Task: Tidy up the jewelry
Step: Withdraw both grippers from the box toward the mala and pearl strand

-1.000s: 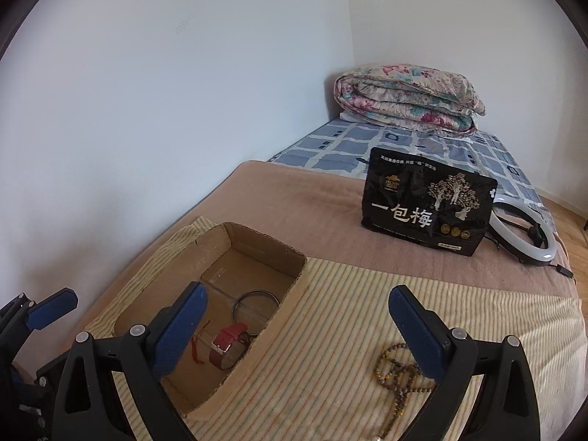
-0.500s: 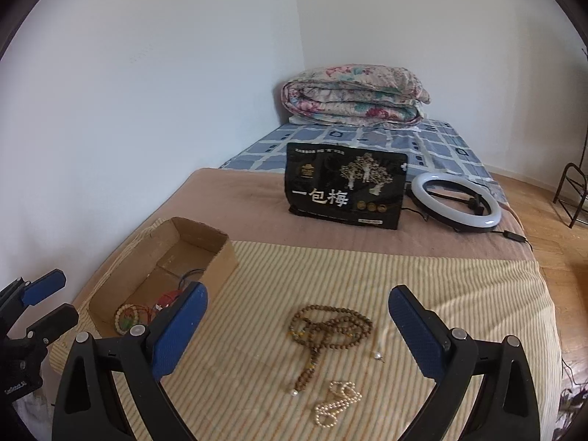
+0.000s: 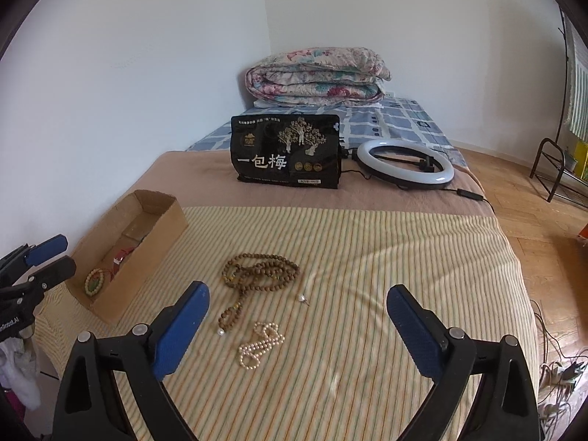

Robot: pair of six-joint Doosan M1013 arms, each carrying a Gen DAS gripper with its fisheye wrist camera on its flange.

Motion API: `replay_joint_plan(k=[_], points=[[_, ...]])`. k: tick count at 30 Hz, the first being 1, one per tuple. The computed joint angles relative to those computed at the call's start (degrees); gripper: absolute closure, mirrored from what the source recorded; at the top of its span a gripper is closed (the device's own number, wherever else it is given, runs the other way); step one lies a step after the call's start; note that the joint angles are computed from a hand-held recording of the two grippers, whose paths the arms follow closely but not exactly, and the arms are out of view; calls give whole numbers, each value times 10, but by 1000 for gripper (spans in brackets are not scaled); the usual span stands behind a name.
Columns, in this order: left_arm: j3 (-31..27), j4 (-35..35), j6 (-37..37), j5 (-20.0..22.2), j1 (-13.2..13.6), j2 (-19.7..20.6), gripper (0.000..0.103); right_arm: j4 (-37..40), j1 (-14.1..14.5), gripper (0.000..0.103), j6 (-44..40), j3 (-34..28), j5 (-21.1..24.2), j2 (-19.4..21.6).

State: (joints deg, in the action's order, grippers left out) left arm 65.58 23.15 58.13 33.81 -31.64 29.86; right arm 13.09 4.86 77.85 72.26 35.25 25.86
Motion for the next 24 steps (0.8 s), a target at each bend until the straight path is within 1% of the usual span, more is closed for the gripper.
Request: replay_joint_plan(k=[3, 9, 10, 12, 17, 20, 21, 22, 23, 24], points=[[-8, -17, 17, 3, 0, 7, 45, 11, -6, 7, -10, 7, 12, 1], [-16, -52, 52, 10, 0, 18, 45, 15, -13, 9, -24, 17, 20, 6], [-14, -57, 56, 11, -1, 19, 45, 17, -14, 11, -24, 16, 22, 9], [-17, -73, 72, 14, -1, 23, 45, 26, -18, 18, -28, 13, 28, 14], [-27, -121, 118, 22, -2, 38, 45, 51, -25, 19, -53, 5, 37, 26], [-37, -151, 149, 32, -4, 49, 45, 63, -26, 22, -75, 0, 41, 34], [-41, -158, 157, 37, -4, 53, 52, 66, -26, 24, -80, -2, 44, 37], [-47, -169, 168, 44, -4, 58, 55, 67, -26, 24, -82, -6, 47, 40], [-51, -176, 176, 50, -4, 62, 59, 68, -26, 24, -82, -8, 50, 43], [-56, -183, 183, 55, -4, 67, 59, 69, -26, 25, -83, -12, 53, 47]])
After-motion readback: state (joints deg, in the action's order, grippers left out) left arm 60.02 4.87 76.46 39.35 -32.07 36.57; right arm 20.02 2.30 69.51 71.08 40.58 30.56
